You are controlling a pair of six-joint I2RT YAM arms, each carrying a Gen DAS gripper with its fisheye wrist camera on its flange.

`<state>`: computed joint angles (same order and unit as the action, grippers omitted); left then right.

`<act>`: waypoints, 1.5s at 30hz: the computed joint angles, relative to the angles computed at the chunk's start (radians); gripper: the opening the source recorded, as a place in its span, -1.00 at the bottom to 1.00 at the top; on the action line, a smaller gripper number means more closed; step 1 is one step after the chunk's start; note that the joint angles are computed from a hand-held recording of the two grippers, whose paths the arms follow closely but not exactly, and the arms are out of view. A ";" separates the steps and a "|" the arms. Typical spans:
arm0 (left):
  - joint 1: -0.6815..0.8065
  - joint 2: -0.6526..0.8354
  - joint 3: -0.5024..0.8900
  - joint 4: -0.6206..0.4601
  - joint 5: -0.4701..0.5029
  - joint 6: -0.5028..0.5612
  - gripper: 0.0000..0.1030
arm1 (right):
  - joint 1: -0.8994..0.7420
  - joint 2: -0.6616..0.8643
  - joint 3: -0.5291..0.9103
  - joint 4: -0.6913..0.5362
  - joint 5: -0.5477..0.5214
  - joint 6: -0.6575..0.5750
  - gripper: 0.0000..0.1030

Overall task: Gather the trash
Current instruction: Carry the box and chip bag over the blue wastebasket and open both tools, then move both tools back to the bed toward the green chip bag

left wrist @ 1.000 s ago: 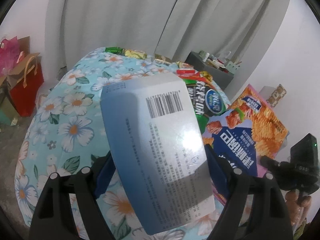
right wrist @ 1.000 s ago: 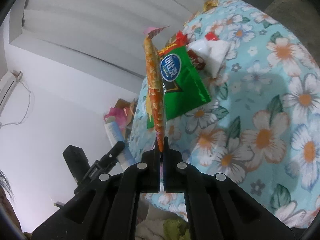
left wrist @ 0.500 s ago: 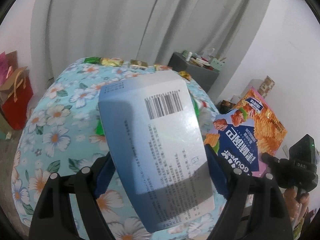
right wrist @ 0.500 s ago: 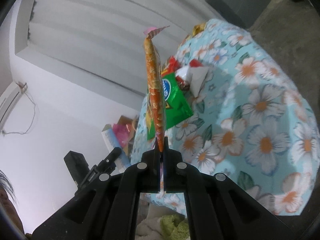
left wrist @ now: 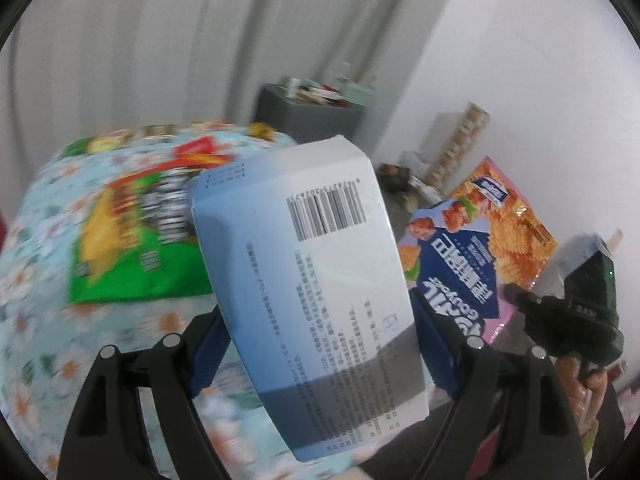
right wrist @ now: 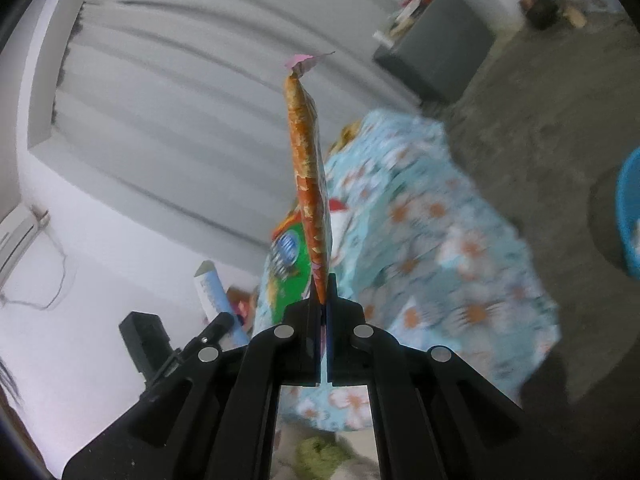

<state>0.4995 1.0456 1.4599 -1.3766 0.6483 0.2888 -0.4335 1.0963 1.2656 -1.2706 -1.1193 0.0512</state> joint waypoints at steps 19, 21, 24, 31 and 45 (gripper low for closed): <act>-1.103 0.689 0.181 0.418 -0.378 -0.552 0.56 | -0.493 0.589 0.094 -0.055 0.270 -0.281 -0.99; -1.135 0.778 0.244 0.428 -0.375 -0.573 0.56 | -0.485 0.632 0.076 0.045 0.283 -0.203 -0.99; -1.176 0.922 0.361 0.450 -0.388 -0.607 0.57 | -0.478 0.697 0.060 0.163 0.275 -0.110 -0.96; -1.216 1.214 0.581 0.463 -0.379 -0.780 0.76 | -0.482 0.792 -0.003 0.430 0.458 0.061 -0.09; -1.203 0.946 0.420 0.460 -0.406 -0.706 0.76 | -0.355 0.610 -0.081 0.459 0.615 -0.064 0.00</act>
